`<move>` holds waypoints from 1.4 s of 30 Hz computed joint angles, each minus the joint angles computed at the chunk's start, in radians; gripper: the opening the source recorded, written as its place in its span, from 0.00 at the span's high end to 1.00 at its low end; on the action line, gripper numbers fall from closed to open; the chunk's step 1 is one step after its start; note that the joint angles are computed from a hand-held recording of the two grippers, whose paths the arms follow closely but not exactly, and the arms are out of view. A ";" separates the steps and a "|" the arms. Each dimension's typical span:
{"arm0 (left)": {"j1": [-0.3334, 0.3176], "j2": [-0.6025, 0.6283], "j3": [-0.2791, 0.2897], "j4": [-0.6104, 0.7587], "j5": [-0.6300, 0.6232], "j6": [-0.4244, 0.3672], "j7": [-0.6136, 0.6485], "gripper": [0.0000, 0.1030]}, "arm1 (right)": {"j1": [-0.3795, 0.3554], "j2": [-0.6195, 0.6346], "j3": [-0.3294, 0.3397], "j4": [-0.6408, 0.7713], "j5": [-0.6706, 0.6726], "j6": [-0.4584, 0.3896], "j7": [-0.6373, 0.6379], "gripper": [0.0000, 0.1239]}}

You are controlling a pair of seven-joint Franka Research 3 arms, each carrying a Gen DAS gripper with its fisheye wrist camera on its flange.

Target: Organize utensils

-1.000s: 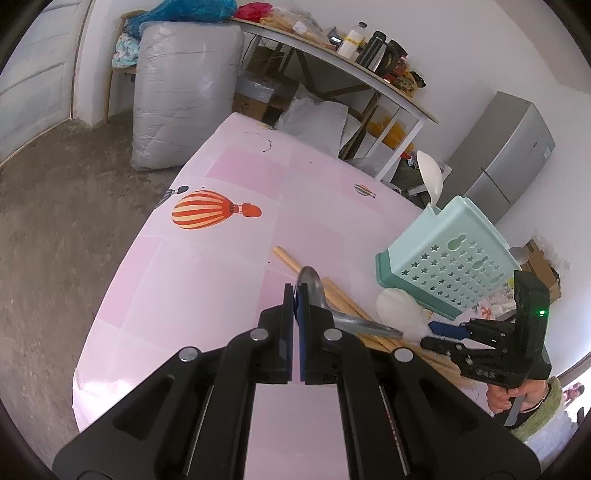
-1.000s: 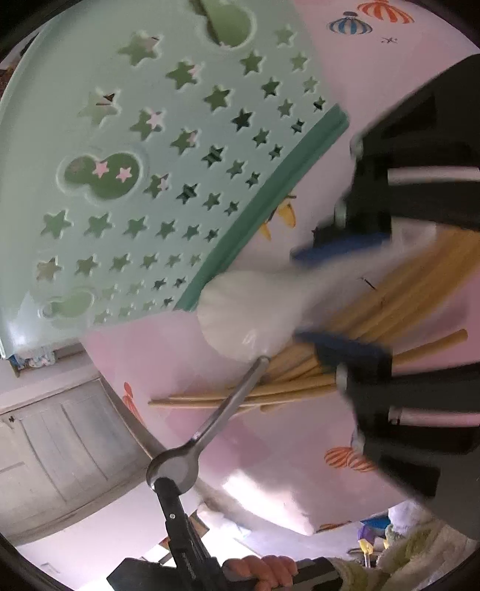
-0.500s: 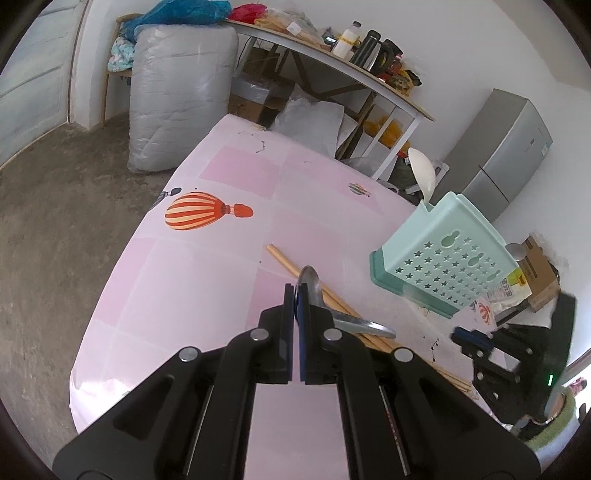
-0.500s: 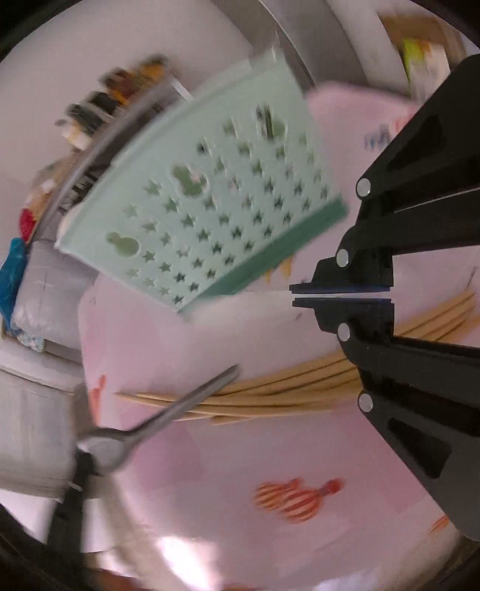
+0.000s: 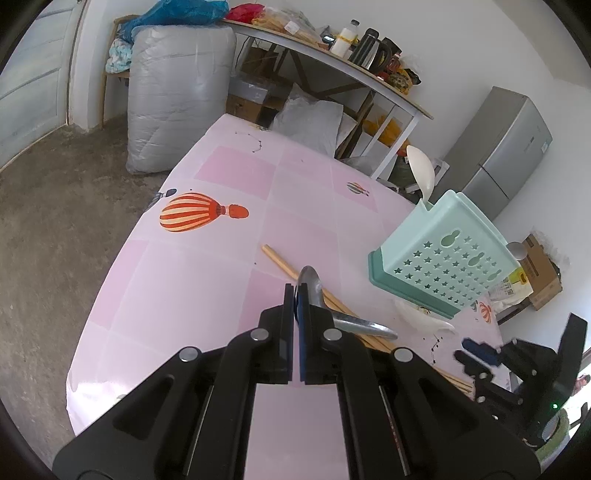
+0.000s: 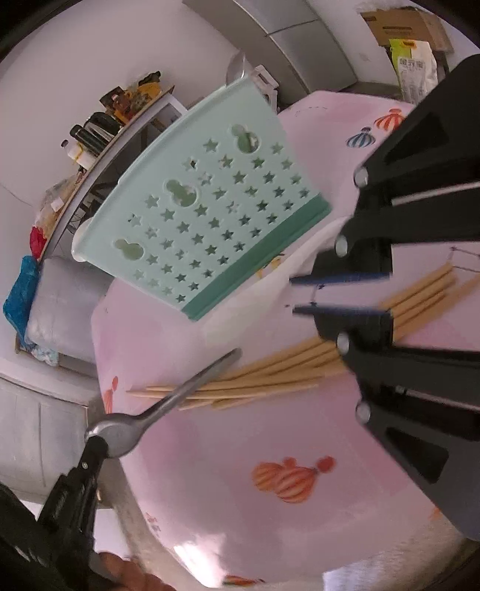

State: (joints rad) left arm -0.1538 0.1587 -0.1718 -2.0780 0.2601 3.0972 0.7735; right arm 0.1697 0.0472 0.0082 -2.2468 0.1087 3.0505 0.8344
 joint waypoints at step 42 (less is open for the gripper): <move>-0.236 -0.029 0.323 0.059 0.757 0.083 -0.669 1.00 | 0.849 0.185 -0.935 0.009 -0.517 0.434 0.474 0.98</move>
State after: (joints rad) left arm -0.3897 0.1300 0.1516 -2.0189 1.0172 3.1798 0.1046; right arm 1.0184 0.2323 -0.9268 -2.2382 -0.4084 3.4849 1.3081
